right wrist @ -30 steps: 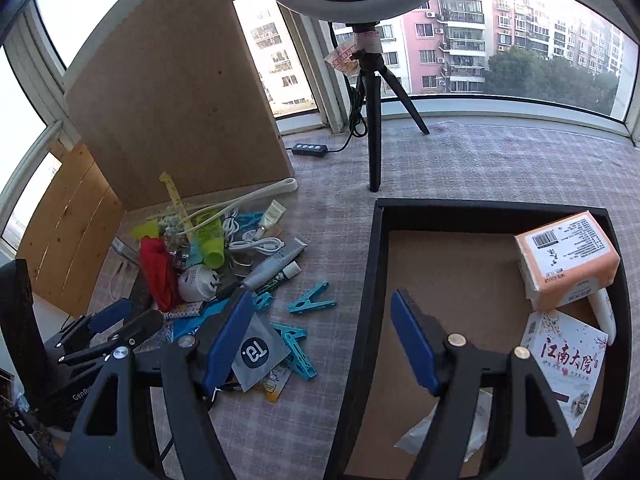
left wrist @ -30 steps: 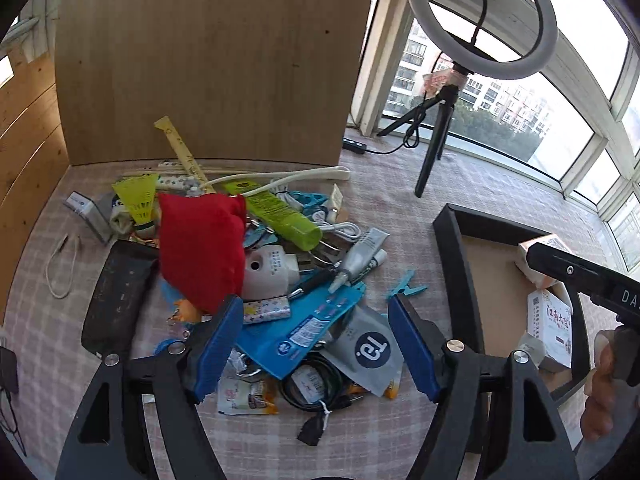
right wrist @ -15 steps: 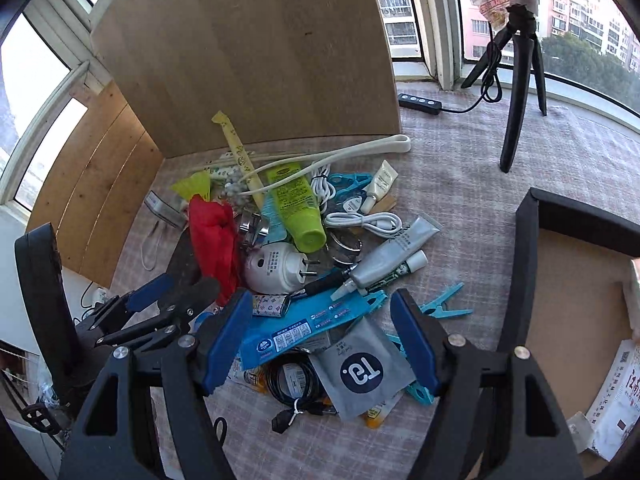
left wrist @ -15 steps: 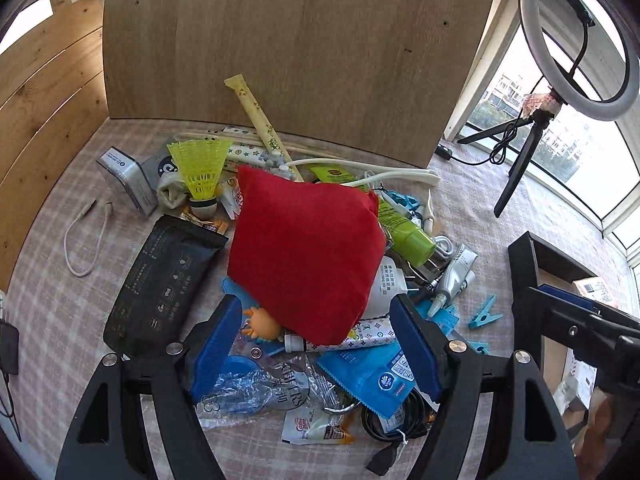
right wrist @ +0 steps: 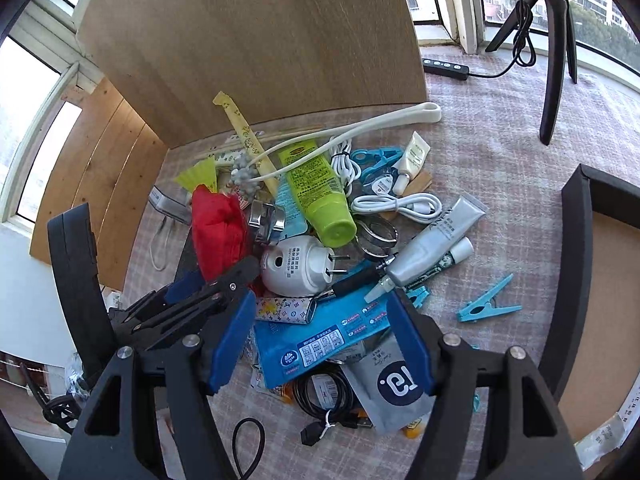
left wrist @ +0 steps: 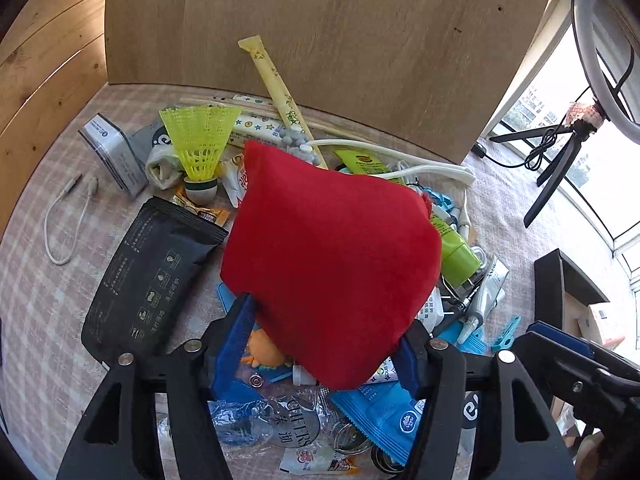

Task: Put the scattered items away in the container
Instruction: 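Reach the left gripper around the red pouch while the right gripper approaches the green tube, then grasp the red pouch with the left gripper and lift it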

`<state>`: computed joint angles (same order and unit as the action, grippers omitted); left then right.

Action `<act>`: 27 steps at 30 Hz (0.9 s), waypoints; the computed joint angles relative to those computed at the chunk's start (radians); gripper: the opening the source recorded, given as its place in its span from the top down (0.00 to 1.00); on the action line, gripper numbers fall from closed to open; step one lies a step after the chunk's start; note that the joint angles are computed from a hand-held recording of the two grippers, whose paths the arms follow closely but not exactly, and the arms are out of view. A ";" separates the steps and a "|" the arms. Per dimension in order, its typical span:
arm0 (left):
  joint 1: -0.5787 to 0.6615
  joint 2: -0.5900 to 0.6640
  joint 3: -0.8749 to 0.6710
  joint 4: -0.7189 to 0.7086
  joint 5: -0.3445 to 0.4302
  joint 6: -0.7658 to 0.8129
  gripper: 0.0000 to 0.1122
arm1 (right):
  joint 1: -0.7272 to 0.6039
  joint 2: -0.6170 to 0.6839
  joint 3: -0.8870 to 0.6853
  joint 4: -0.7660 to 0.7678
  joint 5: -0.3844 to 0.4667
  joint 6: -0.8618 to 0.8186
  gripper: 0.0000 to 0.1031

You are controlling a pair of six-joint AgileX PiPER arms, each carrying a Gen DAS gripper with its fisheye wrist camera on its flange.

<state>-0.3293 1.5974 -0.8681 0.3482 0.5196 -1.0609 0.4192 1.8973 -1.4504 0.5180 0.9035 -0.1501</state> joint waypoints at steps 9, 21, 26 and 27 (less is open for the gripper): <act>0.110 -0.064 0.094 -0.089 -0.118 0.160 0.70 | 0.013 0.175 -0.148 0.003 0.030 0.126 0.77; 0.240 -0.109 0.145 -0.320 -0.156 0.476 0.77 | 0.072 0.435 -0.479 -0.018 0.158 0.209 0.77; 0.281 -0.194 0.233 -0.415 -0.152 0.580 0.83 | 0.140 0.392 -0.391 0.013 0.159 0.121 0.76; 0.292 -0.215 0.256 -0.431 -0.149 0.600 0.84 | 0.159 0.373 -0.359 0.010 0.151 0.105 0.76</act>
